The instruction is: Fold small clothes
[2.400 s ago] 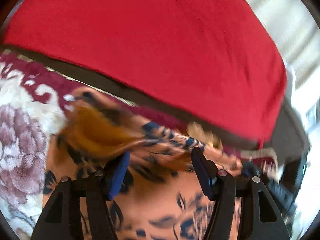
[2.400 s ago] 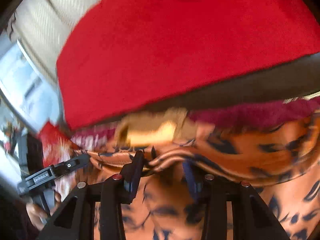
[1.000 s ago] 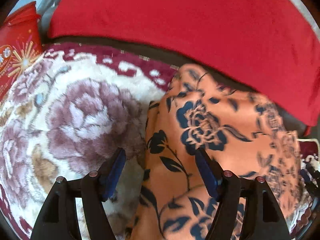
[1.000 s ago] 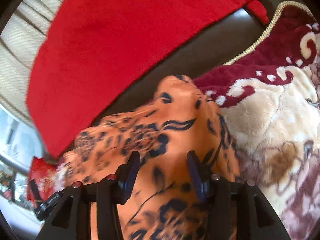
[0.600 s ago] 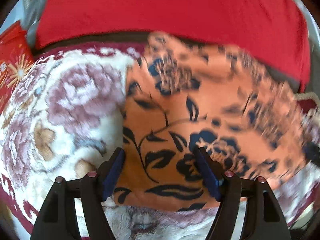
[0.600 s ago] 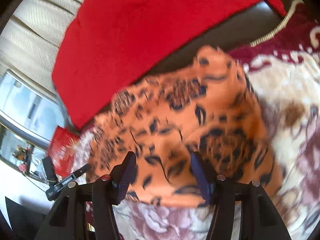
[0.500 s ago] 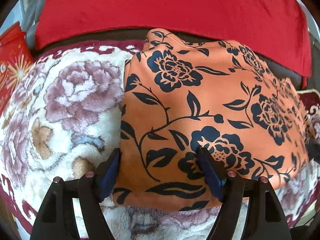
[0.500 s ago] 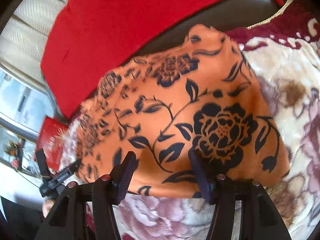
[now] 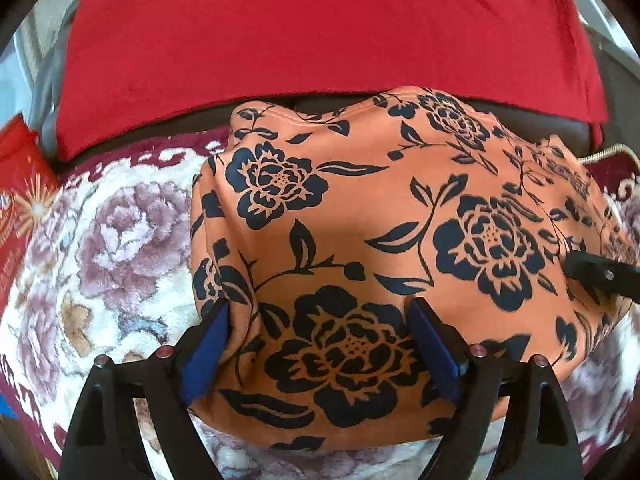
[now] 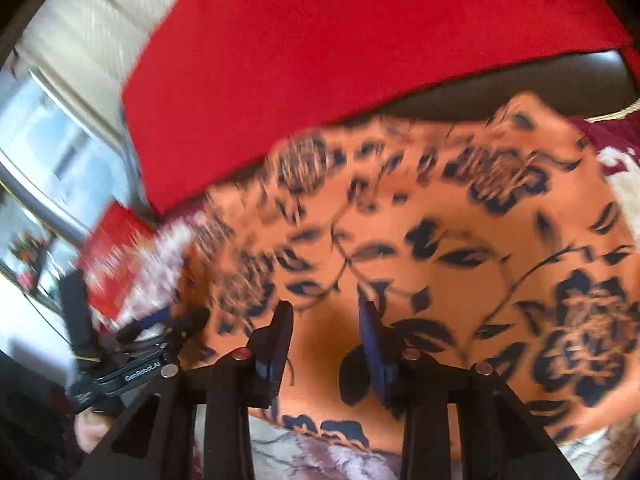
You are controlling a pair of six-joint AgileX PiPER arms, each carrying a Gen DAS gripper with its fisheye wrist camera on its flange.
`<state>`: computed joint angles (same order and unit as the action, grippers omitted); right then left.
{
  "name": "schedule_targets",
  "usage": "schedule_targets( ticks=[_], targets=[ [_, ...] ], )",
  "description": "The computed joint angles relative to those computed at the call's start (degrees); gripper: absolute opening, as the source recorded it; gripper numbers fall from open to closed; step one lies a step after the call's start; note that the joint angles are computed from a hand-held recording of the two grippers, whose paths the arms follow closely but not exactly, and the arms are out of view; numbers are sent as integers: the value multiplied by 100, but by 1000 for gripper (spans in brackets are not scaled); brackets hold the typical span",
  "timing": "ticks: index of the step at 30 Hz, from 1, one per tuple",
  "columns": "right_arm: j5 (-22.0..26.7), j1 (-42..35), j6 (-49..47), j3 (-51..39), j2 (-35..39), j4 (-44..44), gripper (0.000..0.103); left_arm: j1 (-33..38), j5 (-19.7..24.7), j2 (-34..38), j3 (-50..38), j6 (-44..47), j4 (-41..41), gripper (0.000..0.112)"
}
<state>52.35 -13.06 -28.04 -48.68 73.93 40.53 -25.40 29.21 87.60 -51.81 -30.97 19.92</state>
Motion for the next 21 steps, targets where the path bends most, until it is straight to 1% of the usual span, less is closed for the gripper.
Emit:
schedule_targets(
  ticks=[1,2,3,4,6,7,8,10,12,15,16,18,19,20,21],
  targets=[
    [-140,191,176,-13,166,-163,37,69,-16,-48,16,180,-165,88],
    [-319,391,385,-53,220,-376,37,213,4,-118,-1,584,-559,88],
    [-373,520,540,-172,239,-548,38,374,-50,-248,47,880,-877,88],
    [-395,615,625,-343,272,-621,37,503,-150,-348,115,952,-965,88],
    [-401,734,565,-730,442,-467,37,647,-187,-560,222,612,-648,88],
    [-418,882,747,-1002,596,-584,37,691,-160,-642,272,436,-446,88],
    [-469,1019,887,-1279,847,-693,37,715,-124,-711,325,173,-151,88],
    [-468,1385,1354,-2143,1566,-981,37,687,-22,-741,400,-338,492,88],
    [-288,1647,1834,-2951,2250,-1274,37,650,133,-525,321,-472,800,88],
    [25,2054,2709,-4316,3328,-2060,37,759,203,-329,325,-93,597,88],
    [209,2168,2986,-4772,3721,-2328,37,838,146,-274,344,96,414,88],
    [810,2314,3519,-5721,4601,-2705,38,1089,38,-264,365,636,-199,88],
    [1008,2319,3663,-6008,4807,-2784,38,1207,-65,-248,394,885,-497,88],
    [1077,2352,3800,-6137,4839,-2856,39,1345,-78,-308,419,1207,-848,88],
    [1143,2410,3928,-6274,4812,-2946,39,1407,-99,-329,457,1317,-969,88]
  ],
)
